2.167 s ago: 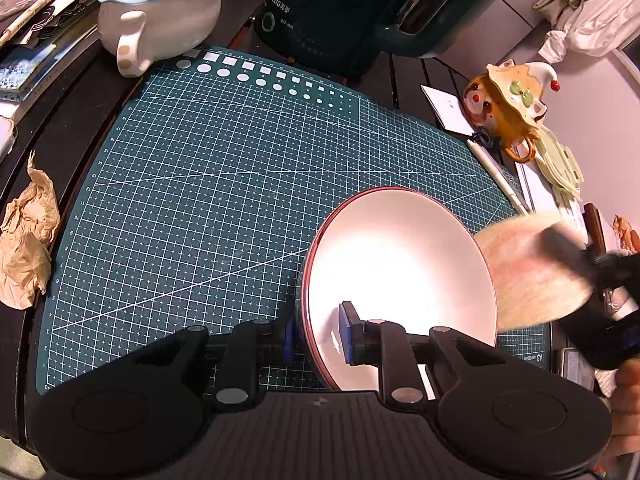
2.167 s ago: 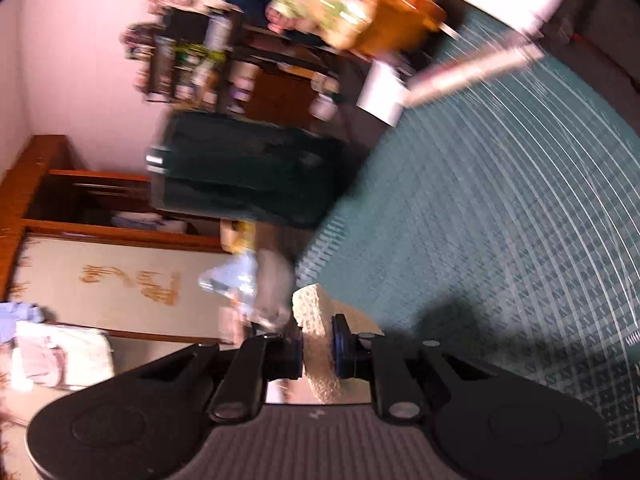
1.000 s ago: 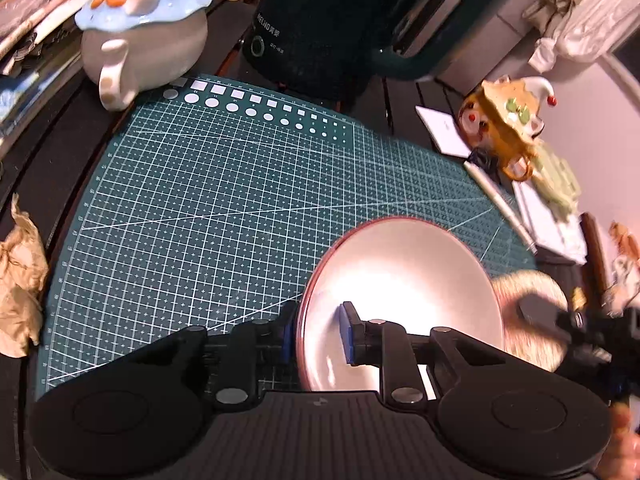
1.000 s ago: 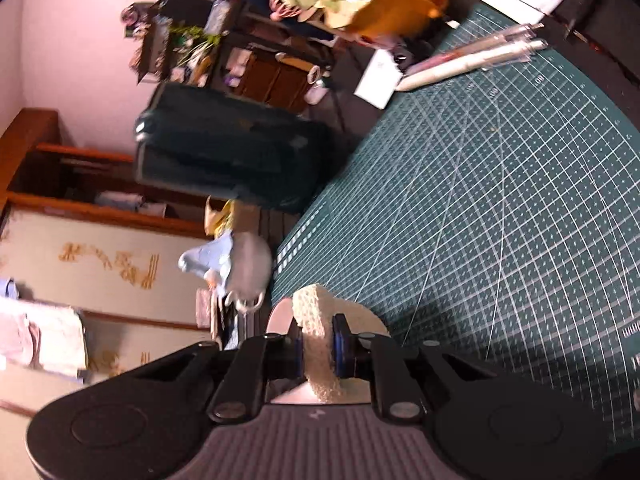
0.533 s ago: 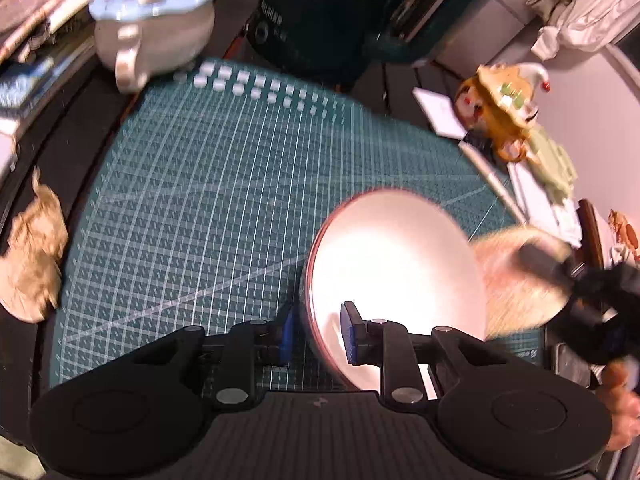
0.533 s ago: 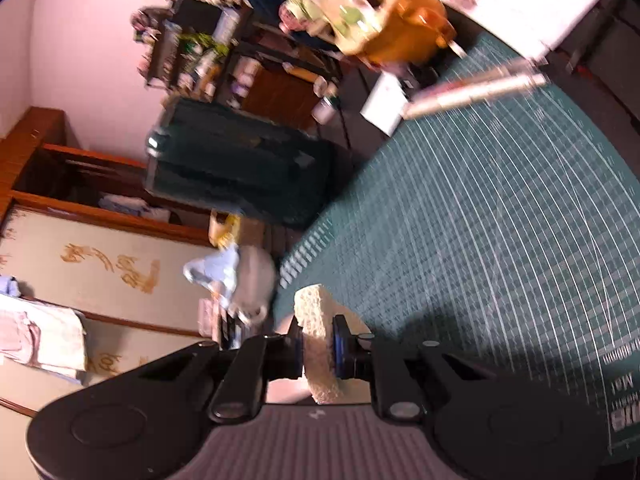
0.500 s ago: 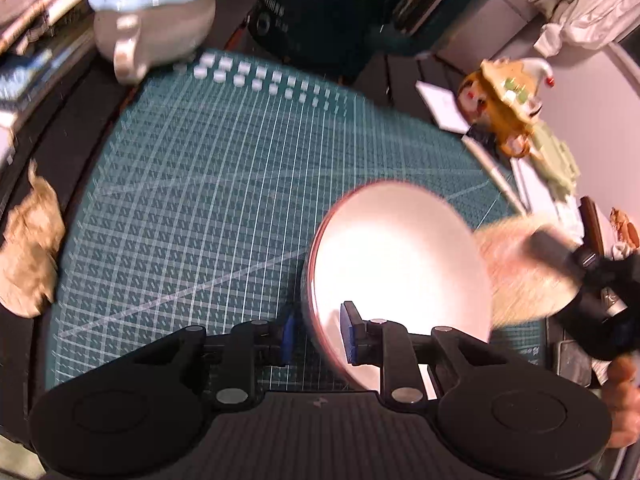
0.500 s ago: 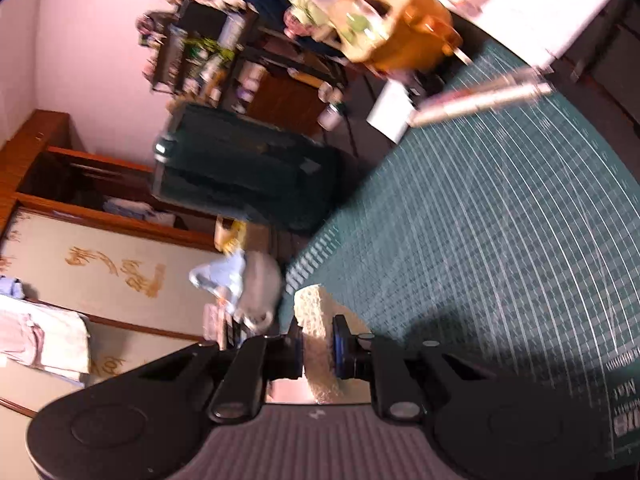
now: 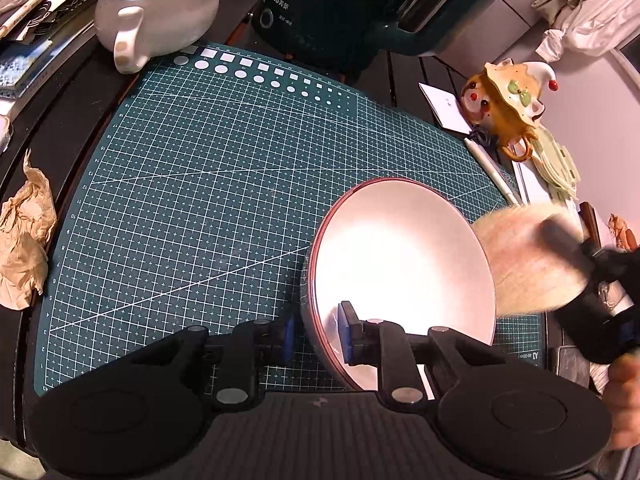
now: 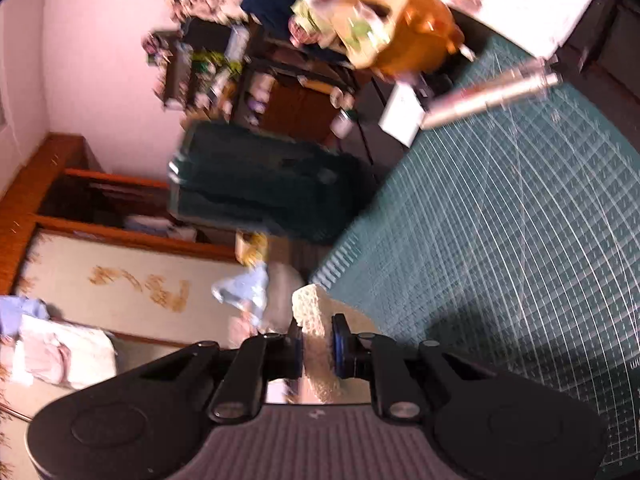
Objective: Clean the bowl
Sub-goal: 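Hold the white bowl tilted with the left tool while the right tool rubs its outer wall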
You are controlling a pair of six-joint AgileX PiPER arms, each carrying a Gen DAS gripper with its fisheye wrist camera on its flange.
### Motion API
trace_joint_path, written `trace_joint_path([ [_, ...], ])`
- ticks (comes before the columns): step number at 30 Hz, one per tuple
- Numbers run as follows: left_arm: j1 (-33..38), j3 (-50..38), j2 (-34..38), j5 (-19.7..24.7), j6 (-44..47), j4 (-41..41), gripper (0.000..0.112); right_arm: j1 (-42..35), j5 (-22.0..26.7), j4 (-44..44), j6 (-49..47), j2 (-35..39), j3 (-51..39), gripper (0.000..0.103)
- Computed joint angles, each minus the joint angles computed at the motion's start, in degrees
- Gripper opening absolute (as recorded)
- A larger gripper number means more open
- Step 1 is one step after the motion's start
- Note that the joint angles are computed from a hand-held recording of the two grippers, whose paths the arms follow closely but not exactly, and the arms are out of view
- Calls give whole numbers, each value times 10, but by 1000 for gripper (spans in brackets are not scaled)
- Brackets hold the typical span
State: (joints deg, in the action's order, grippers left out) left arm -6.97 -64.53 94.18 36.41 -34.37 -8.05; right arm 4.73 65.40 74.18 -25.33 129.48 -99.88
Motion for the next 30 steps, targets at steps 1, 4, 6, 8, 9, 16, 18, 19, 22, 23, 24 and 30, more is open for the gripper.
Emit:
trace_joint_path([
  [1, 1, 1, -1, -1, 0, -2, 20, 3, 1, -12, 8, 2, 1, 13],
  [4, 3, 0, 0, 0, 4, -7, 20, -1, 5, -22, 23, -1, -10, 13],
  [6, 3, -3, 1, 2, 5, -7, 20, -8, 2, 11, 0, -6, -3, 13],
  [8, 3, -5, 2, 3, 5, -7, 20, -9, -1, 21, -12, -10, 3, 13],
  [9, 3, -6, 3, 3, 5, -7, 20, -7, -3, 12, -11, -10, 5, 13],
  [16, 2, -3, 0, 3, 6, -7, 20, -2, -3, -14, 12, -10, -6, 13],
  [18, 3, 1, -1, 1, 10, -6, 20, -7, -3, 5, -5, -14, -1, 13],
  [19, 2, 1, -2, 2, 8, -2, 20, -5, -3, 0, -5, -12, -1, 13],
  [22, 1, 3, -6, 3, 7, 1, 20, 8, -1, -44, 26, 0, -12, 13],
  [23, 2, 6, -8, 3, 9, -2, 20, 9, 0, -50, 32, 1, -17, 13],
  [24, 3, 9, -10, 2, 10, -5, 20, 10, 1, -57, 39, 1, -21, 13],
  [30, 6, 18, -19, 2, 15, -8, 20, -6, 4, -19, 10, -12, -8, 13],
])
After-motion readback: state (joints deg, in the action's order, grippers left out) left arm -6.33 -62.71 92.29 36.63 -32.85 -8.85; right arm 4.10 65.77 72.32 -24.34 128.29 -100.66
